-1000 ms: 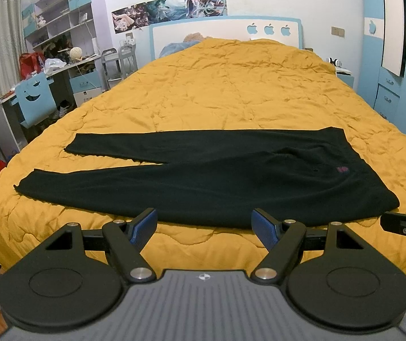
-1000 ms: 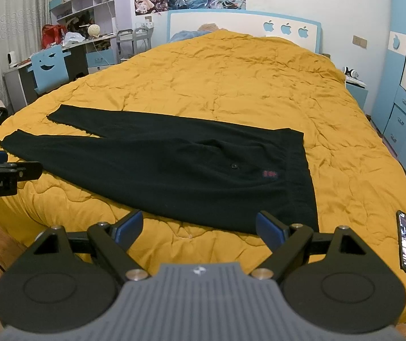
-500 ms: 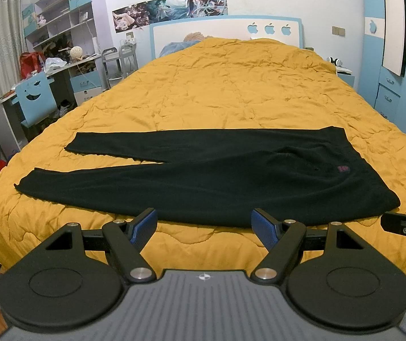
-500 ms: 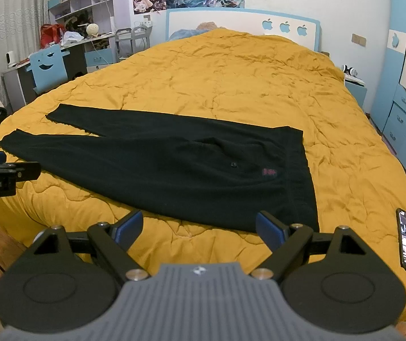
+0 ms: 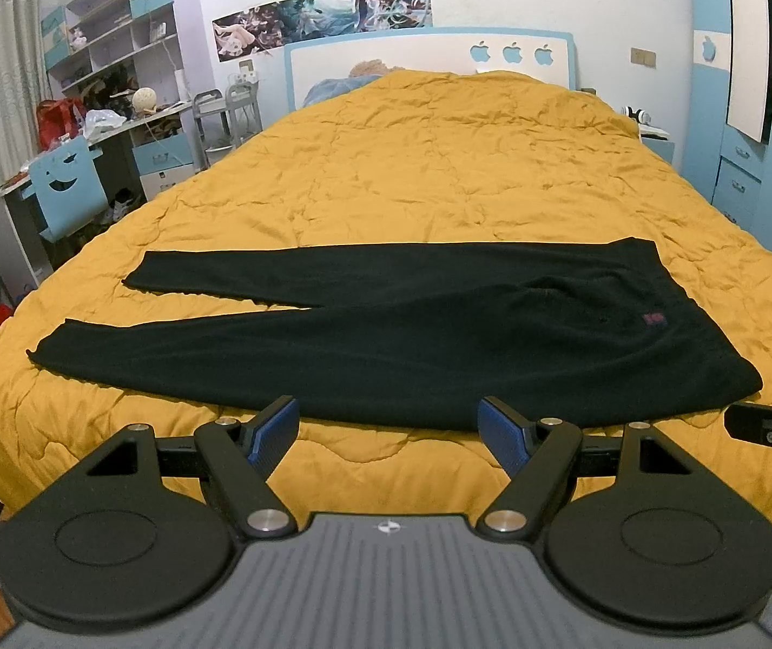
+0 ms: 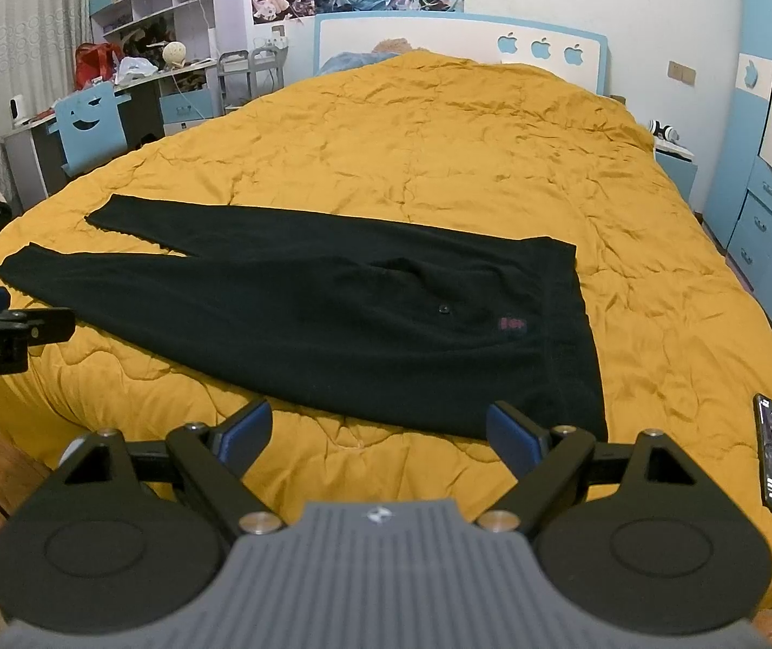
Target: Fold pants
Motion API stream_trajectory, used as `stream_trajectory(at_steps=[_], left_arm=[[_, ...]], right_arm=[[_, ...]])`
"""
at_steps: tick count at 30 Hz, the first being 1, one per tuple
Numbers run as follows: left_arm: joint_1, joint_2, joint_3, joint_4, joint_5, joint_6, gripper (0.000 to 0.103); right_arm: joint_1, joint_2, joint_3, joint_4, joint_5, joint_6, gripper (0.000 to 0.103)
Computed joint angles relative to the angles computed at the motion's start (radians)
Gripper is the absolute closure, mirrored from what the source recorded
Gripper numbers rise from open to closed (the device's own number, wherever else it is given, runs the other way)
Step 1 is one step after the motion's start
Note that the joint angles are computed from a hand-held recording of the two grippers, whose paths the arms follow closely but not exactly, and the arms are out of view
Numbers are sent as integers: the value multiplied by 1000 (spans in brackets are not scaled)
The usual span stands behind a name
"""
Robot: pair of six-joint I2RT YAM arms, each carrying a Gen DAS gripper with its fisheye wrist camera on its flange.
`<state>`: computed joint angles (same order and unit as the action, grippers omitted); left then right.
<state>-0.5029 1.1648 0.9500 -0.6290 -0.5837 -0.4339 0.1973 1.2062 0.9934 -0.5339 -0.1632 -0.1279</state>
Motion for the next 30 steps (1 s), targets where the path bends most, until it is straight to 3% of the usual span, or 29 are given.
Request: stream_trajectory(at_steps=[19,30], left_arm=[[12,-23,0,-32,17,-4,15],[88,5,-13,32,49,54,15]], right_arm=[[-4,28,13,-7,6,1,20],[-52,33,-4,58,-49,-8,20]])
